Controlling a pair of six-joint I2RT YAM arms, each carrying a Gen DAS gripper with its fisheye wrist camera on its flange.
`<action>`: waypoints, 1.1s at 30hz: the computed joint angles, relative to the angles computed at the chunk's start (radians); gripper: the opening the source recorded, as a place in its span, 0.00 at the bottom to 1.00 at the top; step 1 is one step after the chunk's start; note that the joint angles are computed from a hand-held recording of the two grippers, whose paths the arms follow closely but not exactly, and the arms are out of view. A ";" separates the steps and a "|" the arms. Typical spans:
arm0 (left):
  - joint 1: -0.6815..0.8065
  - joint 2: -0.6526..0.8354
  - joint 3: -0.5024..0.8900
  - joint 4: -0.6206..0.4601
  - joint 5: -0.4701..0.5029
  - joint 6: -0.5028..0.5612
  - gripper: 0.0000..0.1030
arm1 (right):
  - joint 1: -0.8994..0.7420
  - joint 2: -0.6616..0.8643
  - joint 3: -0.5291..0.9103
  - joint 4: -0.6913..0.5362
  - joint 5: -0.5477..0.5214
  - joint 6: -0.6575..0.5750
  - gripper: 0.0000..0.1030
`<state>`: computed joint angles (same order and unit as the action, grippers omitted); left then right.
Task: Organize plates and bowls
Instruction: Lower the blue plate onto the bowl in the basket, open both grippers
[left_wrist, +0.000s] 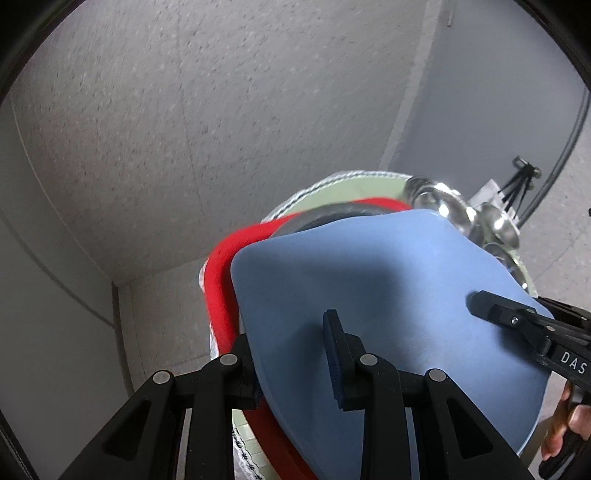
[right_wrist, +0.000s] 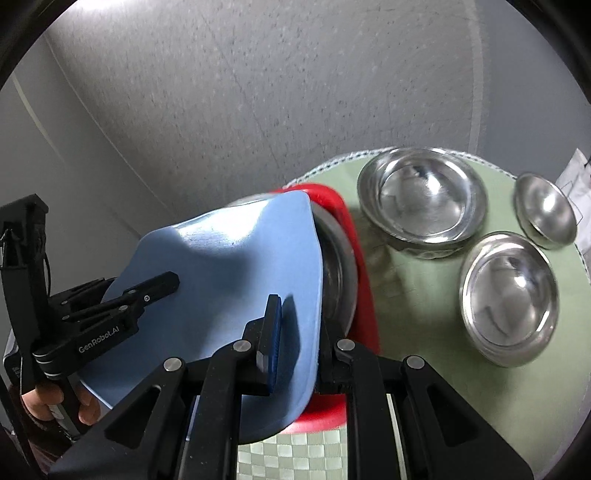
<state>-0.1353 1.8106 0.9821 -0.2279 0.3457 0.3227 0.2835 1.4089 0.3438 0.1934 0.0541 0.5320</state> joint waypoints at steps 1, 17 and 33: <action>0.000 0.012 0.003 -0.001 -0.001 -0.004 0.23 | -0.002 0.028 0.017 0.000 -0.001 -0.006 0.13; -0.075 0.086 0.002 0.152 -0.092 -0.024 0.27 | 0.113 0.082 0.053 -0.056 0.171 0.039 0.24; -0.194 -0.012 -0.163 0.320 -0.220 -0.119 0.74 | 0.185 -0.068 -0.002 -0.110 0.260 0.070 0.66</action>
